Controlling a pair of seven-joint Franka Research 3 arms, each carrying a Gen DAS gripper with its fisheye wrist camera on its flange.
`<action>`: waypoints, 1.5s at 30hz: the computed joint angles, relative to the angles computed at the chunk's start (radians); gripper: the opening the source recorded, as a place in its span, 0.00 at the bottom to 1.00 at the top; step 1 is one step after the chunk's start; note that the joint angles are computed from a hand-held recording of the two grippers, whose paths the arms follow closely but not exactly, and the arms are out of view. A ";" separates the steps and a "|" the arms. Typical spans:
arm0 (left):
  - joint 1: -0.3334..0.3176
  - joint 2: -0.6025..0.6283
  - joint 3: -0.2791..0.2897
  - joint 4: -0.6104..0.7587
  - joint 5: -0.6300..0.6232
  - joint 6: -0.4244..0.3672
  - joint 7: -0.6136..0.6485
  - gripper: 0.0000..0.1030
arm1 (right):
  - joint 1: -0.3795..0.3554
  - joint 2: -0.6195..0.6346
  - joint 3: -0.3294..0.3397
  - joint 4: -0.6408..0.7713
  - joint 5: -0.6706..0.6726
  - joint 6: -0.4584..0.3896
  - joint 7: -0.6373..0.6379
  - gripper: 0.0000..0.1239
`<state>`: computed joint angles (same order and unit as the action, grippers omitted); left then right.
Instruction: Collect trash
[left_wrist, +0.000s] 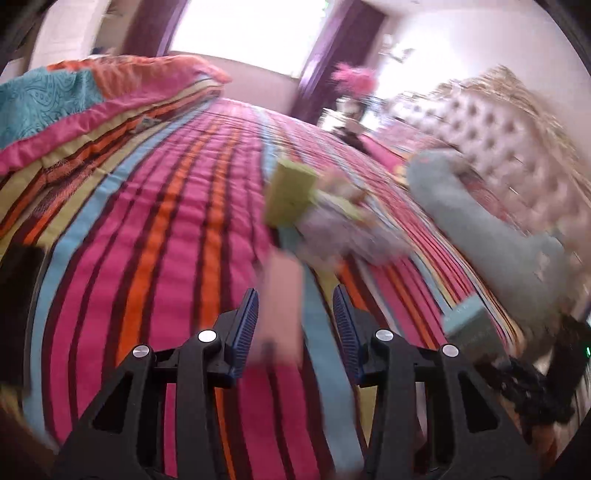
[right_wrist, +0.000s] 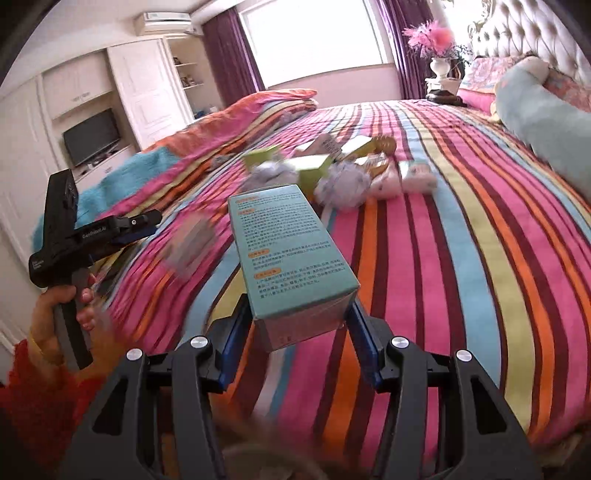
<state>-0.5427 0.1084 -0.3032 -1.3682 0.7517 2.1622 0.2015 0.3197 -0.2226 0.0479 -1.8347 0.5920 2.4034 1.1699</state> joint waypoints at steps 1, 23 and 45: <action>-0.008 -0.018 -0.010 -0.030 -0.007 0.009 -0.006 0.39 | 0.001 -0.067 -0.002 -0.068 0.004 -0.010 -0.007 0.40; -0.123 0.057 -0.106 -0.354 -0.449 0.220 -0.067 0.32 | 0.013 -0.284 0.078 -0.481 -0.211 -0.325 0.206 0.40; -0.108 0.181 0.036 0.209 0.068 -0.264 0.104 0.81 | 0.023 -0.316 0.057 -0.493 -0.194 -0.322 0.203 0.40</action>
<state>-0.6512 0.2892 -0.2669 -1.1587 0.8199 1.8982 0.3050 0.3432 -0.5382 0.1044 -2.3272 0.3981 2.0812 1.3728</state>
